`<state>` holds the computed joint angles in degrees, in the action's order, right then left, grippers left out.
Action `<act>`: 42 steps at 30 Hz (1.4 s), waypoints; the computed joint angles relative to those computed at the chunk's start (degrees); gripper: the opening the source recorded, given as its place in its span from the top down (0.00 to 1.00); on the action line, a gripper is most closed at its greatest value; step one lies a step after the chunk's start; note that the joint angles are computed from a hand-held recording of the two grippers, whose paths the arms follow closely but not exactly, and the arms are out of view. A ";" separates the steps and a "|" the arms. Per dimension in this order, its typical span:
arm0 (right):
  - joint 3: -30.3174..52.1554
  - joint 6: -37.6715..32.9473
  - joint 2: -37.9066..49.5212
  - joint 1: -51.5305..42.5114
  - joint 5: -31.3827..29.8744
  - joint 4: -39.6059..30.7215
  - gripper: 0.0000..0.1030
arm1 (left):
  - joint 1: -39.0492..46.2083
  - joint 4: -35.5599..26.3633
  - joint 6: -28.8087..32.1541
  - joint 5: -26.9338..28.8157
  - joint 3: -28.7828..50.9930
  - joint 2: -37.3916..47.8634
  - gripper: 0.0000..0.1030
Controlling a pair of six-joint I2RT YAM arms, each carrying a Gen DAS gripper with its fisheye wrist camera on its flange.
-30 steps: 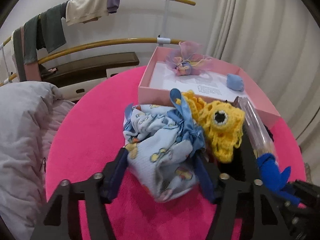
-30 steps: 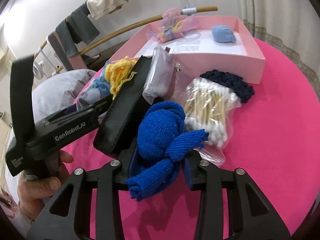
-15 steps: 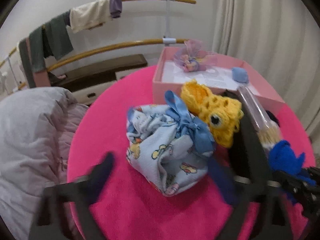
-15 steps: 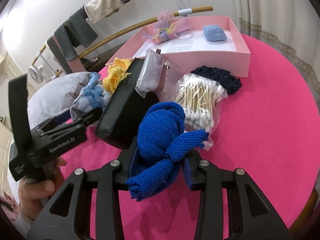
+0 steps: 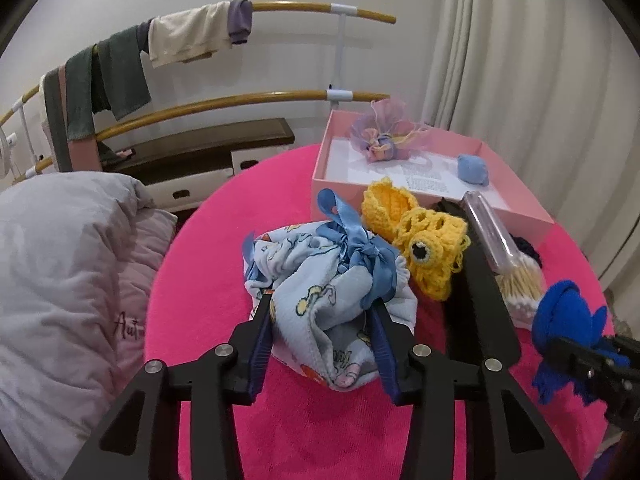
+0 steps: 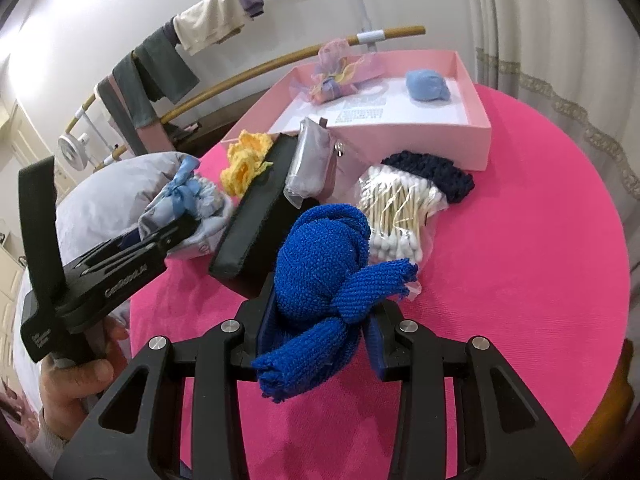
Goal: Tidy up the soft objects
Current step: 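Carry both items into the pink box and open both tools to release them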
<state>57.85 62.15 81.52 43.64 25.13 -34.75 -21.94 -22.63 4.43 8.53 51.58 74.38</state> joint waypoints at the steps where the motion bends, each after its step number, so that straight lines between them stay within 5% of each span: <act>1: 0.37 0.12 -0.01 0.36 0.41 -0.45 0.66 | -0.01 -0.50 0.43 -0.57 -0.84 -1.99 0.60; 18: 6.09 2.12 -0.29 4.76 6.14 -7.19 0.66 | 1.75 -16.15 2.64 0.61 0.24 -20.98 0.60; 30: 9.31 -2.75 -1.79 1.80 8.03 -9.44 0.66 | -3.64 -16.81 0.45 -3.50 6.76 -17.30 0.59; 42: 14.89 -14.05 -1.77 -7.92 6.51 -9.35 0.66 | -7.12 -10.99 -2.45 -5.32 16.03 -6.18 0.59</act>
